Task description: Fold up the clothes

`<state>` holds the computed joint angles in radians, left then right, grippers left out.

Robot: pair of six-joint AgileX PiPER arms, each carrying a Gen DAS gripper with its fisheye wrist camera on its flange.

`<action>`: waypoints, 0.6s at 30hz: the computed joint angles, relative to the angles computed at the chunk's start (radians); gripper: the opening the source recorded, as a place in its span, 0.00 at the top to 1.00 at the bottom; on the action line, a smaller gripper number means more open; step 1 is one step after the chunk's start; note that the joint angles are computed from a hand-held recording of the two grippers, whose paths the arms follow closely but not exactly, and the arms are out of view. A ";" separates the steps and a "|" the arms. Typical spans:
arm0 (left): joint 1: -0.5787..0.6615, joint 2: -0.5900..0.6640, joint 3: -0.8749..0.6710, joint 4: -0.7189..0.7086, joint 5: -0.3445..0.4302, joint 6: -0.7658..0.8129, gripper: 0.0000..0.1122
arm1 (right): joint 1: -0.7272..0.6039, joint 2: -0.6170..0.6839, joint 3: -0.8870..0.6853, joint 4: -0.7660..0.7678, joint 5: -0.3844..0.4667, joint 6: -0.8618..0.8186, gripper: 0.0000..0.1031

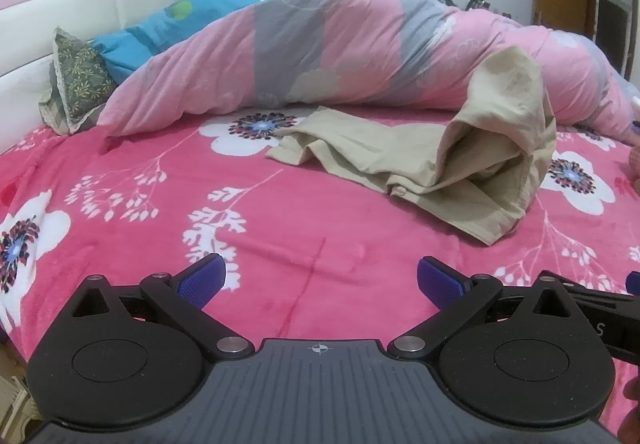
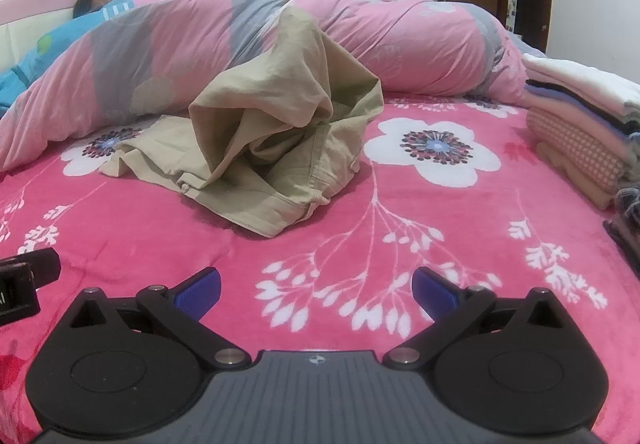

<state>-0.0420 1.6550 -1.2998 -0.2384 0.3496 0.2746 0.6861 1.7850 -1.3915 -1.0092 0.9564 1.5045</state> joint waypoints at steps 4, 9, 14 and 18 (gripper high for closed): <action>0.003 0.002 -0.004 -0.013 0.000 0.010 0.08 | -0.002 0.005 -0.009 0.001 0.000 -0.004 0.00; -0.002 0.003 -0.003 0.004 -0.014 0.005 0.08 | -0.008 0.013 -0.022 0.002 -0.005 -0.010 0.00; -0.009 0.024 -0.021 0.004 -0.029 0.005 0.08 | -0.023 0.010 -0.011 -0.023 -0.033 0.008 0.00; -0.013 0.053 -0.042 -0.113 -0.057 0.129 0.08 | -0.053 -0.008 0.033 -0.063 -0.096 0.042 0.00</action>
